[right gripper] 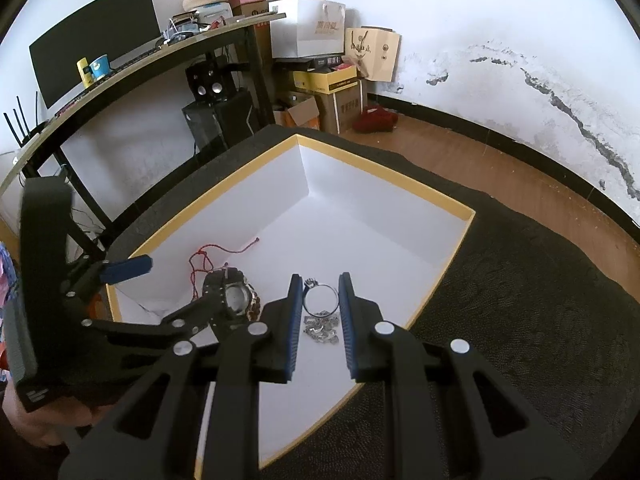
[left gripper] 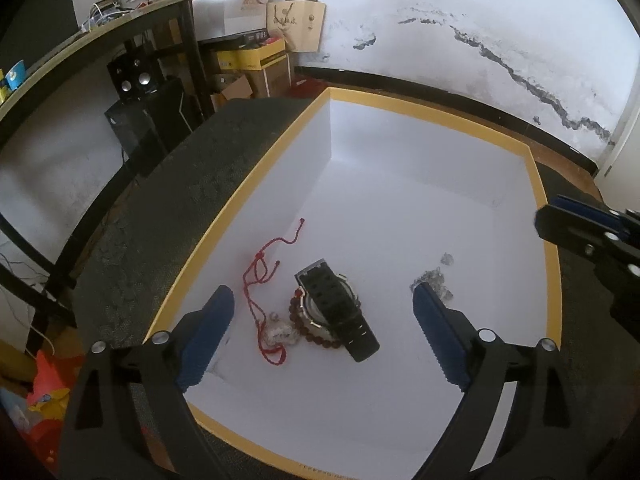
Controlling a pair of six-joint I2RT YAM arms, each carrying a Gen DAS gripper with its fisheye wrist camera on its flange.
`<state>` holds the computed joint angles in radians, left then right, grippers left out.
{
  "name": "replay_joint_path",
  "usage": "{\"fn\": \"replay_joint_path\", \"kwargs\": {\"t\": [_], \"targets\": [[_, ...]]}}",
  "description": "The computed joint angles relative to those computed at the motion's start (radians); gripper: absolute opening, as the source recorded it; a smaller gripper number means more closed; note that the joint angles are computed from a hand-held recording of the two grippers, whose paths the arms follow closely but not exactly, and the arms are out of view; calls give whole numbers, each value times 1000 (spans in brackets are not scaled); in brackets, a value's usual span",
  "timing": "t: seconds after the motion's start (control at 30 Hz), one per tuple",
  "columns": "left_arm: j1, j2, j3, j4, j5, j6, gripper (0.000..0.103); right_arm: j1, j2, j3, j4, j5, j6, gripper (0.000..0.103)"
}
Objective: Organize jewelry
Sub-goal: 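Open the left gripper over the box to drop the watch, then open the right gripper over the box to drop the silver ring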
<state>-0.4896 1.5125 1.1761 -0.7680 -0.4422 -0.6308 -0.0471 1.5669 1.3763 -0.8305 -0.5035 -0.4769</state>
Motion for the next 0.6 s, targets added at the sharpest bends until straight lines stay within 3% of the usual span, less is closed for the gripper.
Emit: {"fn": "replay_joint_path", "kwargs": {"t": [0.3, 0.47, 0.6], "targets": [[51, -134, -60, -9, -38, -57, 91, 60, 127, 51, 43, 92, 7, 19], [103, -175, -88, 9, -18, -79, 91, 112, 248, 129, 15, 168, 22, 19], [119, -185, -97, 19, 0, -85, 91, 140, 249, 106, 51, 207, 19, 19]]}}
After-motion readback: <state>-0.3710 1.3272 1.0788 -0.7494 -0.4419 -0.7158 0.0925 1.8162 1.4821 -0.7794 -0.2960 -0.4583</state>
